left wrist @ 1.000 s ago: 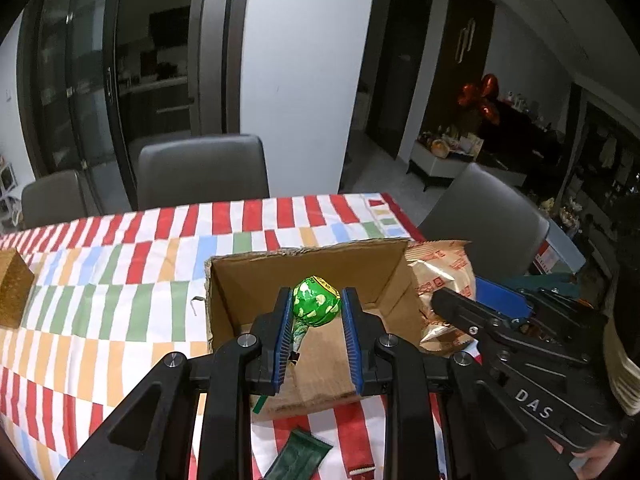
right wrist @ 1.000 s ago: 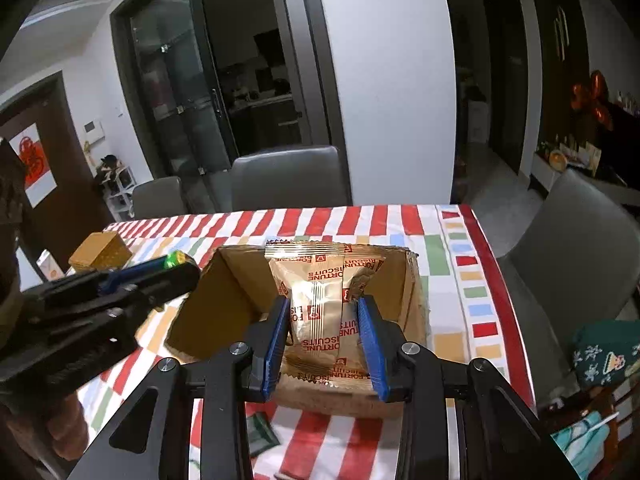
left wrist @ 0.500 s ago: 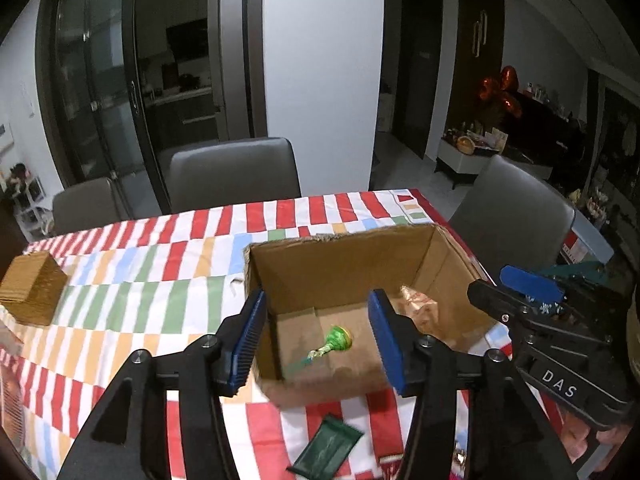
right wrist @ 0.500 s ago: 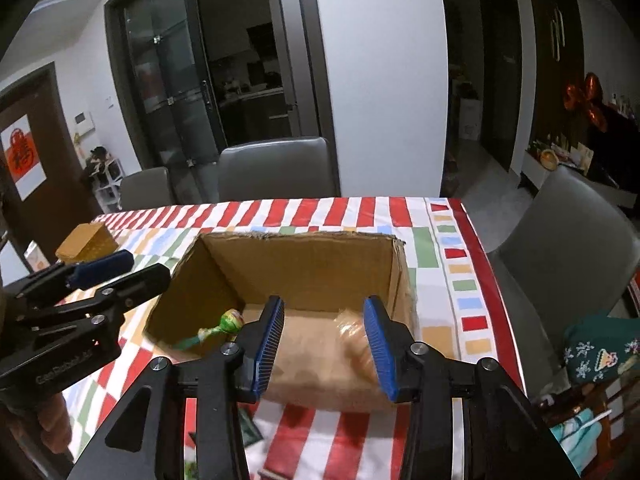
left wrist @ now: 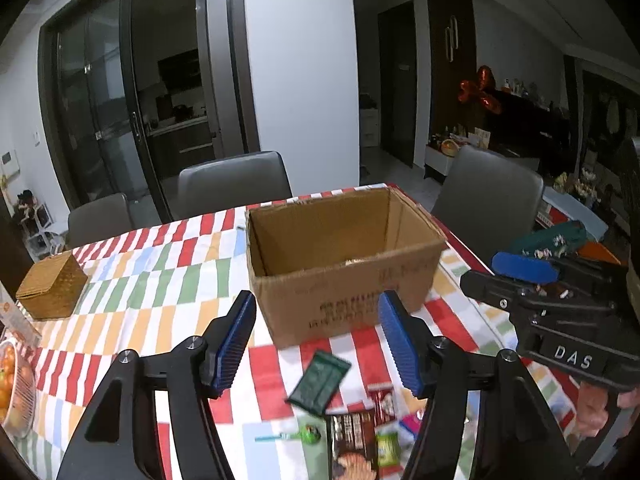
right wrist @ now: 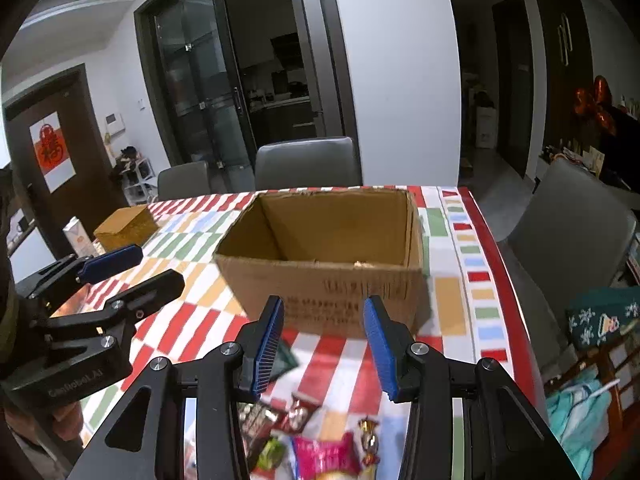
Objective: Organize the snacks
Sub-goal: 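Withdraw both tools from the box back toward the snack pile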
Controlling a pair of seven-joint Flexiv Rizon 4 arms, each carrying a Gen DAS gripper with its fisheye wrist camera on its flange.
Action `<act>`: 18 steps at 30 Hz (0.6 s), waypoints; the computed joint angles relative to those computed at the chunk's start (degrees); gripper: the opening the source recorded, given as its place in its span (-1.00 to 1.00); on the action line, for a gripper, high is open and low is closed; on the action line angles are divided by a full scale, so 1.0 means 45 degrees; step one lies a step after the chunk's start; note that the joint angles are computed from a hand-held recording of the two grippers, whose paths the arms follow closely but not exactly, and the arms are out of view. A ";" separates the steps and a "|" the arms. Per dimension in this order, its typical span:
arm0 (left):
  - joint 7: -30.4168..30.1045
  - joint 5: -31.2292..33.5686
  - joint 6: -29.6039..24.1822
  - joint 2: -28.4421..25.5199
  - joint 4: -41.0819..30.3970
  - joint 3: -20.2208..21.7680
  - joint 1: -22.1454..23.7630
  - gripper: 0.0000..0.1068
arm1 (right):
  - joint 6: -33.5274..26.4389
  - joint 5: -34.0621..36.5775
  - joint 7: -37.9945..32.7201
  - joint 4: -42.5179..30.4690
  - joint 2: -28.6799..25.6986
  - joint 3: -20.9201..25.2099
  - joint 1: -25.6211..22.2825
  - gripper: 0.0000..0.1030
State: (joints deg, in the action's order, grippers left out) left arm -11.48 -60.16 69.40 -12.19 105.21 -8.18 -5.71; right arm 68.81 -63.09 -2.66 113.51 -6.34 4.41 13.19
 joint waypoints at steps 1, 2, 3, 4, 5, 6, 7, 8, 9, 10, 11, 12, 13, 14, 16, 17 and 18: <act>0.0086 -0.0154 -0.0034 0.0168 0.0198 -0.0005 -0.0007 0.22 | -0.0195 -0.0219 0.0246 0.0205 0.0185 0.0055 0.0054 -0.01; 0.0173 -0.0303 -0.0132 0.0390 0.0496 0.0056 -0.0011 0.22 | -0.0353 -0.0375 0.0426 0.0358 0.0323 0.0127 0.0081 0.01; 0.0127 -0.0307 -0.0209 0.0499 0.0630 0.0145 -0.0038 0.23 | -0.0459 -0.0562 0.0623 0.0533 0.0470 0.0212 0.0094 0.01; 0.0110 -0.0383 -0.0358 0.0624 0.0778 0.0228 -0.0042 0.23 | -0.0512 -0.0531 0.0627 0.0613 0.0524 0.0315 0.0112 0.01; 0.0093 -0.0467 -0.0613 0.0779 0.0968 0.0325 -0.0037 0.24 | -0.0545 -0.0425 0.0563 0.0704 0.0596 0.0409 0.0125 0.01; -0.0017 -0.0398 -0.0834 0.0910 0.1141 0.0452 -0.0048 0.25 | -0.0553 -0.0495 0.0654 0.0862 0.0697 0.0494 0.0144 0.03; -0.0119 -0.0294 -0.0963 0.1010 0.1279 0.0560 -0.0073 0.25 | -0.0617 -0.0497 0.0647 0.0951 0.0765 0.0562 0.0159 0.06; -0.0127 -0.0263 -0.1068 0.1142 0.1485 0.0658 -0.0095 0.25 | -0.0767 -0.0515 0.0672 0.1061 0.0845 0.0652 0.0202 0.12; -0.0147 -0.0293 -0.1082 0.1300 0.1729 0.0733 -0.0151 0.27 | -0.0861 -0.0669 0.0869 0.1171 0.0911 0.0704 0.0221 0.14; -0.0237 -0.0222 -0.1143 0.1369 0.1834 0.0805 -0.0186 0.27 | -0.0933 -0.0801 0.1106 0.1305 0.0975 0.0773 0.0250 0.15; -0.0300 -0.0161 -0.1212 0.1447 0.1976 0.0880 -0.0209 0.27 | -0.0987 -0.0747 0.1090 0.1392 0.1016 0.0832 0.0267 0.15; -0.0358 -0.0140 -0.1250 0.1542 0.2170 0.0954 -0.0232 0.27 | -0.1119 -0.0651 0.1070 0.1462 0.1058 0.0906 0.0312 0.15; -0.0345 -0.0163 -0.1245 0.1611 0.2317 0.1005 -0.0257 0.28 | -0.1215 -0.0580 0.1158 0.1581 0.1126 0.0977 0.0349 0.15; -0.0402 -0.0077 -0.1266 0.1694 0.2501 0.1076 -0.0276 0.28 | -0.1214 -0.0545 0.1256 0.1670 0.1165 0.1007 0.0357 0.15; -0.0326 -0.0015 -0.1268 0.1764 0.2753 0.1161 -0.0300 0.29 | -0.1162 -0.0275 0.1292 0.1826 0.1185 0.1070 0.0381 0.15; -0.0386 0.0171 -0.1235 0.1830 0.2936 0.1224 -0.0311 0.30 | -0.1179 -0.0209 0.1297 0.1937 0.1225 0.1109 0.0404 0.15; -0.0496 0.0325 -0.1292 0.1830 0.3012 0.1281 -0.0284 0.30 | -0.1260 -0.0126 0.1282 0.2039 0.1268 0.1158 0.0438 0.15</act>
